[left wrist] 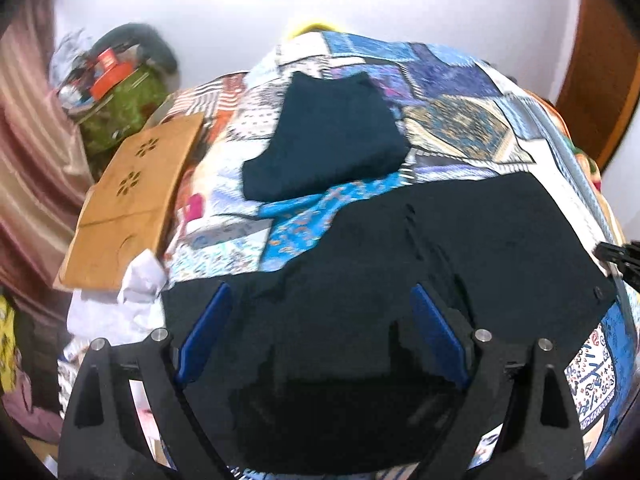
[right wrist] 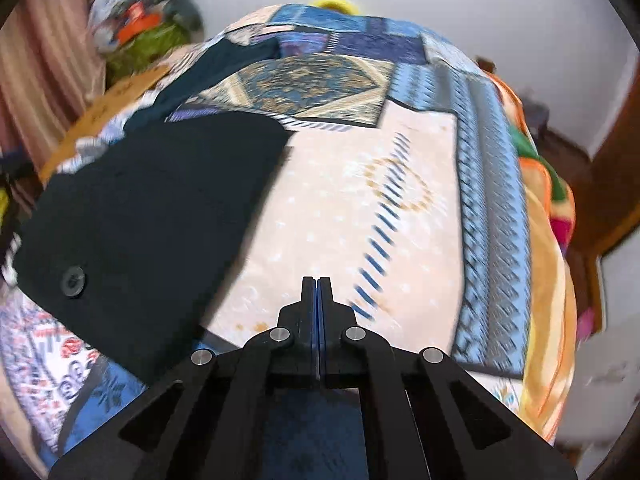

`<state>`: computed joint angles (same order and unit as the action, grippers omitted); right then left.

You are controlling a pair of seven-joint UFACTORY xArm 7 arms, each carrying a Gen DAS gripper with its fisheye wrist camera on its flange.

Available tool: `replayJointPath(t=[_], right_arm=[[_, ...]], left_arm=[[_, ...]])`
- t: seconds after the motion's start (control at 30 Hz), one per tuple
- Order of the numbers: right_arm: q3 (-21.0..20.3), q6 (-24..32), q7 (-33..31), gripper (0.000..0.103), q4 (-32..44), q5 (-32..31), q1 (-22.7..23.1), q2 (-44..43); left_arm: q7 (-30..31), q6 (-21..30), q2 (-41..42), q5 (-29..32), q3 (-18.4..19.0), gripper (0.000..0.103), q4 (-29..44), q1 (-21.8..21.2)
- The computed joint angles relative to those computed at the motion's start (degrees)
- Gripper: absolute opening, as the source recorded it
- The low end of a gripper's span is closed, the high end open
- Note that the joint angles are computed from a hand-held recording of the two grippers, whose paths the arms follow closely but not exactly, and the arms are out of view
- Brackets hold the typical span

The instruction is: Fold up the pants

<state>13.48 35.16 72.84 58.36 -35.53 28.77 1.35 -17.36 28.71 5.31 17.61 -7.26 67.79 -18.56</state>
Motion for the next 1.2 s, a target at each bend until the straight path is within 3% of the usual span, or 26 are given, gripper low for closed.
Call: replayJointPath(t=[0.13,0.2,0.27,0.33,0.47,0.53,0.7,0.83,0.93,1.2], right_arm=[[0.3,-1.2,3.7,0.006,-0.3,-0.9,-0.7,-3.0],[1.0,-1.3,4.7,0.016,1.6,-2.5,-0.8,-2.6],[1.5,-1.5,4.9,0.039,5.0,-5.0,-0.4,-0.7],[1.5,-1.9,3.9,0.05,9.2,-6.9,0.8,2.2],[0.4,-3.8,-0.8,0.057,17.7,-6.3,4.2,9.3],[-0.1,-5.1,-4.3,0.059,22.4,-4.7,5.6,13.5],[0.0,-3.2,-15.5,0.059,33.9,1.7,8.3,23.6],[-0.2,1.4,-22.8,0.059,39.8,7.0,9.9,28.6],[-1.3,2.2,-25.1,0.059,40.1,10.1,10.8,29.5],[-5.3,-0.4,-28.1,0.059,37.6,15.3,13.5,27.7]], left_arm=[[0.2,0.1,-3.1,-4.4,1.2,0.092,-3.2,2.6],[3.2,1.1,-4.4,-10.4,1.7,0.092,-4.6,4.4],[6.2,2.9,-5.3,-17.4,2.5,0.092,-6.0,6.2],[7.3,4.1,-6.0,-21.0,2.9,0.092,-7.5,7.4],[12.6,7.3,-7.7,-30.6,4.1,0.092,-11.1,9.4],[14.9,8.4,-8.7,-35.1,4.7,0.092,-13.2,10.1],[13.0,9.5,-10.3,-38.1,5.5,0.092,-18.6,11.8],[18.2,13.3,-9.7,-47.5,6.9,0.092,-19.8,12.3],[23.2,16.4,-8.4,-56.6,7.3,0.092,-19.4,12.9],[25.9,16.2,-2.1,-61.9,5.6,0.099,-14.0,14.4]])
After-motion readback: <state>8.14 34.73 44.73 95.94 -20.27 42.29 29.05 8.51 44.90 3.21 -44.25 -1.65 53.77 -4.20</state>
